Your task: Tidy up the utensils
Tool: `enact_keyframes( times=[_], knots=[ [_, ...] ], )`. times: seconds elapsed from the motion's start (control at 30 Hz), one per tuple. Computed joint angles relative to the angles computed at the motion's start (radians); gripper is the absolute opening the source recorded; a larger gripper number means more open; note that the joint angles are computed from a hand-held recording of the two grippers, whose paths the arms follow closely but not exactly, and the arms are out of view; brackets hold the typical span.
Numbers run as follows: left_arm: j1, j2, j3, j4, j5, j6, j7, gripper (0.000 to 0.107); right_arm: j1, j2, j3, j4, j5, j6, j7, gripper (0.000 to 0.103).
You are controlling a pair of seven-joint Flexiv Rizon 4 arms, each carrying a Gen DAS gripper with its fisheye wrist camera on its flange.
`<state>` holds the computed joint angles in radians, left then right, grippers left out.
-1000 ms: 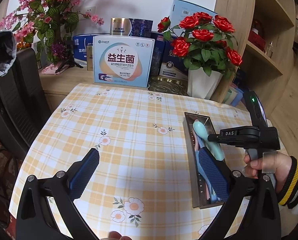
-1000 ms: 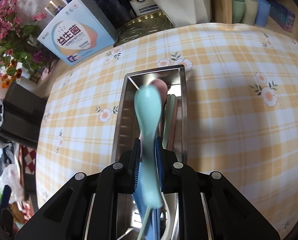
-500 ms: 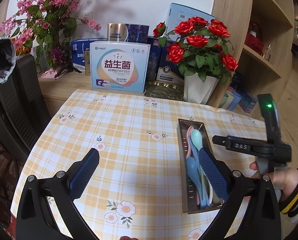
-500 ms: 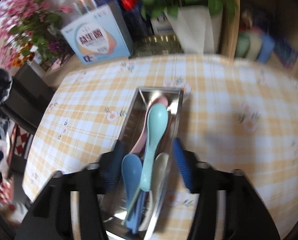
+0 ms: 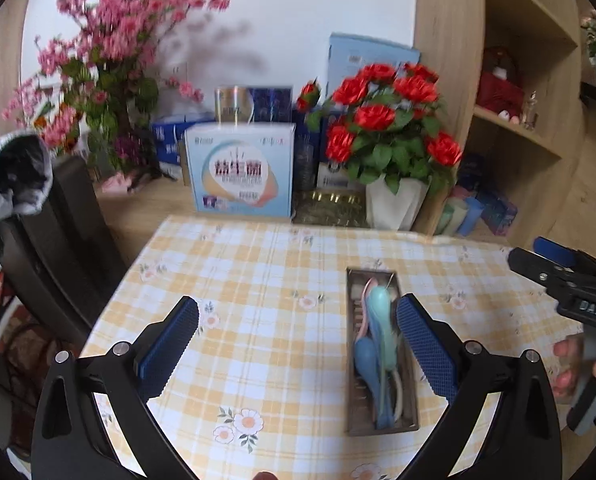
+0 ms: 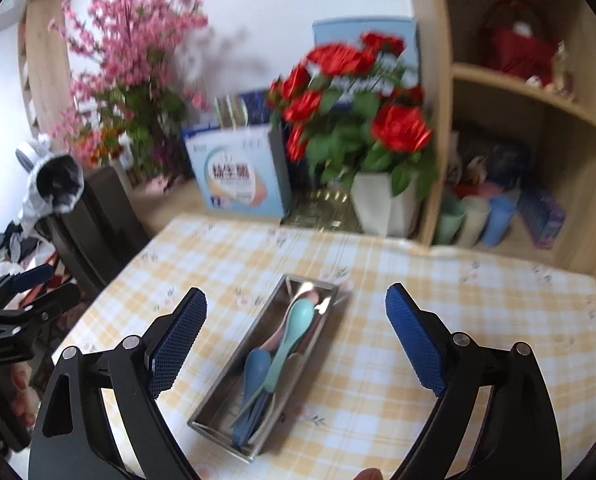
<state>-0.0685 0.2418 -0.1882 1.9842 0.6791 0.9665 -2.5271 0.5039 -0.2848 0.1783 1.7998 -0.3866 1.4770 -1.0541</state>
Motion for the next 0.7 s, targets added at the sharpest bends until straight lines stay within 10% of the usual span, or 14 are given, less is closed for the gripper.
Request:
enact_keyframes(
  times=[0.27,0.7],
  knots=[
    [-0.012,0.014,-0.101,-0.118,0.082,-0.063,-0.027,0.097,-0.019,0.182,-0.094,0.147,-0.18,0.051,0.207,0.088],
    [-0.139,-0.037,-0.148,-0.277,0.204,-0.175,-0.107,0.097,-0.252,0.348,0.007,0.265,-0.311,0.091,0.366,0.088]
  ],
)
